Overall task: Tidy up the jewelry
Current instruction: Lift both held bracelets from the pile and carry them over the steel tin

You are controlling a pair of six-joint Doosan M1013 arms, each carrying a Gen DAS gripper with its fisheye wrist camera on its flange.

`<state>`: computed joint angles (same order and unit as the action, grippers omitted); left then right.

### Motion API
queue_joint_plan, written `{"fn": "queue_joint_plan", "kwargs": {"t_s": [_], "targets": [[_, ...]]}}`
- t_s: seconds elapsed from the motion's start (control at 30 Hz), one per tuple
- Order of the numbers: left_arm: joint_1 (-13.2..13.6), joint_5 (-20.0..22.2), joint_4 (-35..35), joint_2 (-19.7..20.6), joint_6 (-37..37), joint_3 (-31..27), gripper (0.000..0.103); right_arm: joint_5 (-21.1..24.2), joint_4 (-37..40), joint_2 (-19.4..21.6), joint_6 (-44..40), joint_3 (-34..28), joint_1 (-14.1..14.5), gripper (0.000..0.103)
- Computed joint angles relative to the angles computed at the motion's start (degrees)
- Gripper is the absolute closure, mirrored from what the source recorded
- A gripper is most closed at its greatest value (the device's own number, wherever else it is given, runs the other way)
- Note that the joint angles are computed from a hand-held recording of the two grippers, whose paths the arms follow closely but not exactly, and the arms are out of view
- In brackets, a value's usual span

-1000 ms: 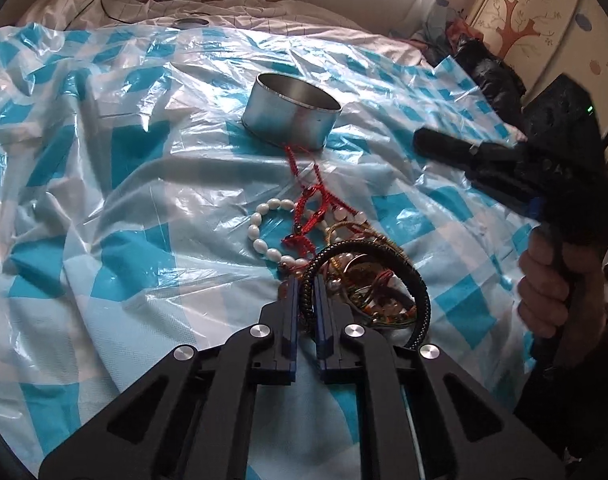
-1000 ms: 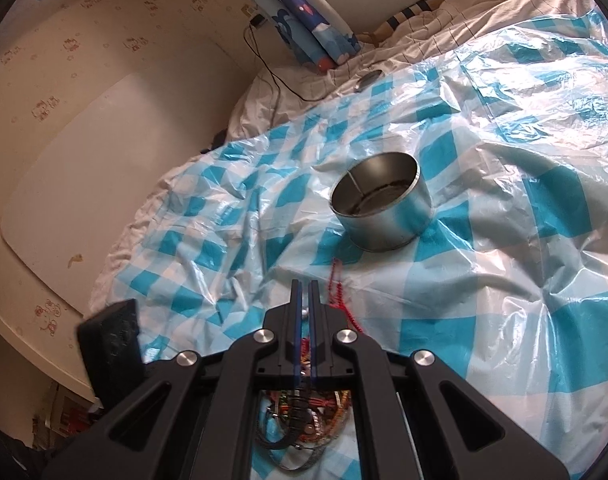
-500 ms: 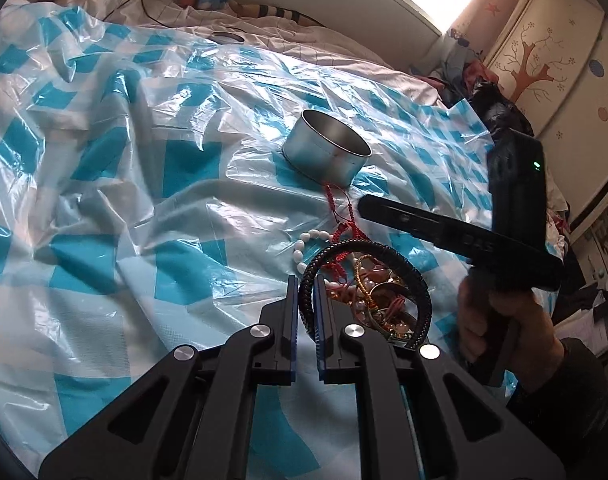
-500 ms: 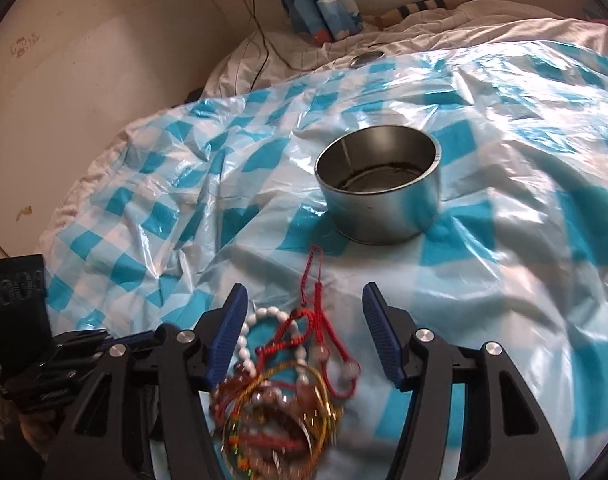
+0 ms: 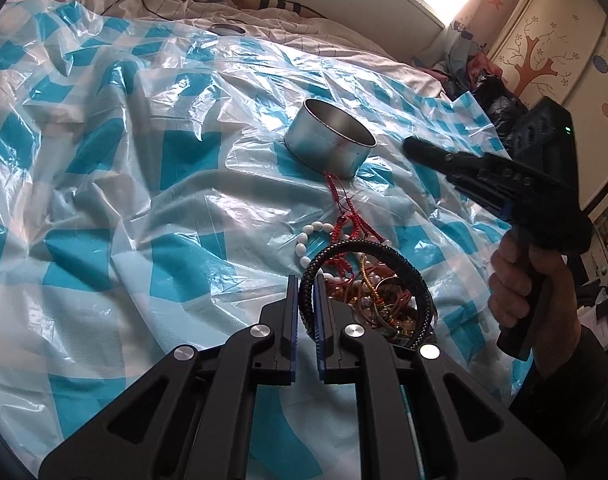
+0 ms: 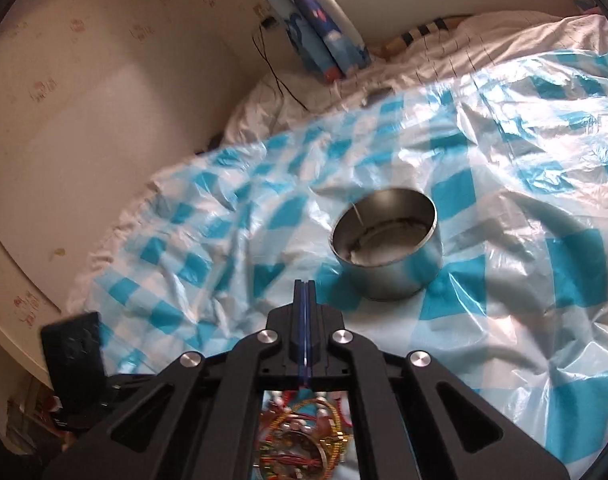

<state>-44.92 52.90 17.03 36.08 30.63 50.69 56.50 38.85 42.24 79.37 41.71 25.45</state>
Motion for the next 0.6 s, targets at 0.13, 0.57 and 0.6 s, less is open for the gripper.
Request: {"fn": "queue_joint_plan", "kwargs": {"t_s": [0.13,0.57,0.6], "targets": [[-0.01,0.01,-0.47,0.31,0.66,-0.35,0.097,-1.20,-9.92,0.40,-0.52,-0.44,2.52,0.023],[-0.06,-0.10,0.94,-0.05,0.14,-0.14,0.097,-0.58,2.99,1.36,-2.11,-1.66,0.01,0.099],[-0.06,-0.23,0.87,-0.07,0.26,-0.22,0.097,-1.43,4.88,0.87,-2.52,-1.05,-0.31,0.099]]}}
